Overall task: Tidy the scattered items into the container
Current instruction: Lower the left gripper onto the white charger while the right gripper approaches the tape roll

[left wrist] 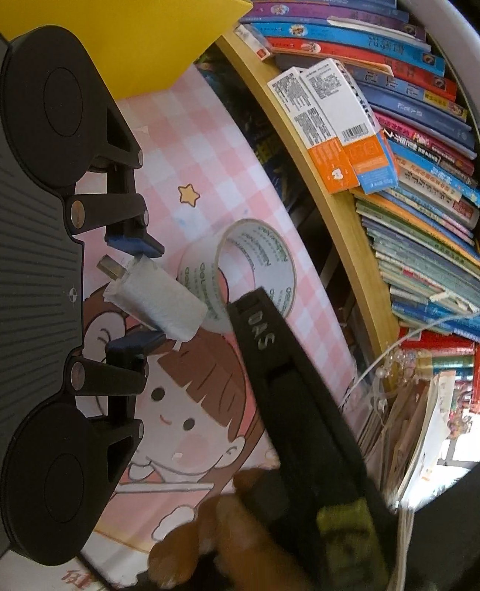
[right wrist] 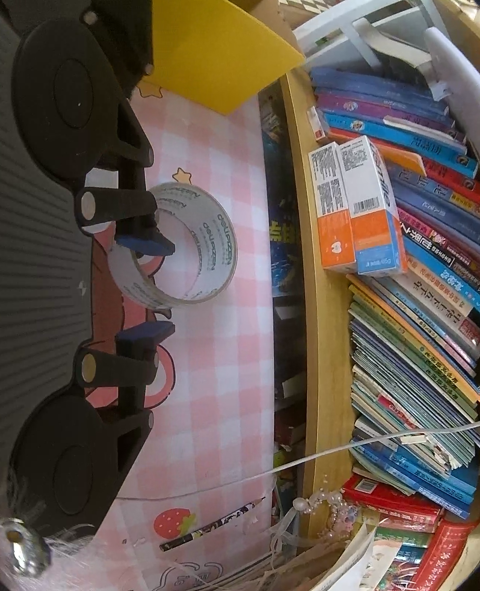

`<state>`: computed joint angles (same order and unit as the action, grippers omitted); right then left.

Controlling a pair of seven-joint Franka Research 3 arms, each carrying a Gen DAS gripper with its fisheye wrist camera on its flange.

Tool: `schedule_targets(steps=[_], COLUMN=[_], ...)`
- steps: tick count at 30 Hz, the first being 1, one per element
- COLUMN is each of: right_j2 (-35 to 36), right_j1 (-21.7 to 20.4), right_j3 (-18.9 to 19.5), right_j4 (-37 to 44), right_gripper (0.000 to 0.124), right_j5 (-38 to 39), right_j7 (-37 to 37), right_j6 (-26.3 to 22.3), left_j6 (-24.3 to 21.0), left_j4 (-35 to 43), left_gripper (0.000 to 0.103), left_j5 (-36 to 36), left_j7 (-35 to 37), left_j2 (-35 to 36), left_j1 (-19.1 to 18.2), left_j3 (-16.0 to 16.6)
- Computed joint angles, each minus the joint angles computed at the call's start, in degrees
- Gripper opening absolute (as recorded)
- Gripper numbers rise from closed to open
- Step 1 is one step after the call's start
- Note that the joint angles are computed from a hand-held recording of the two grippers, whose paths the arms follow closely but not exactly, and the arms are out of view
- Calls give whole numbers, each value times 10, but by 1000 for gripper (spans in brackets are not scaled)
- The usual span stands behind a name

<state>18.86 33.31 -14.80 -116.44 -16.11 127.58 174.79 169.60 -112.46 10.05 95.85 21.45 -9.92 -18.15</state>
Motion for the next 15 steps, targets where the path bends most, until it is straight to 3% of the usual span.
schedule_targets(steps=[3, 15], right_j2=[6, 24], right_j1=[-6, -4], right_j3=[6, 7], right_j4=[5, 25], right_gripper=[30, 22], right_j5=[7, 24], right_j7=[-6, -21], right_j6=[-3, -14], left_j6=[-5, -14], left_j4=[-6, 12], left_gripper=[39, 38], left_j5=[-23, -23], left_j7=[23, 22], left_j2=[-5, 11], left_j1=[20, 7], left_j3=[-25, -11])
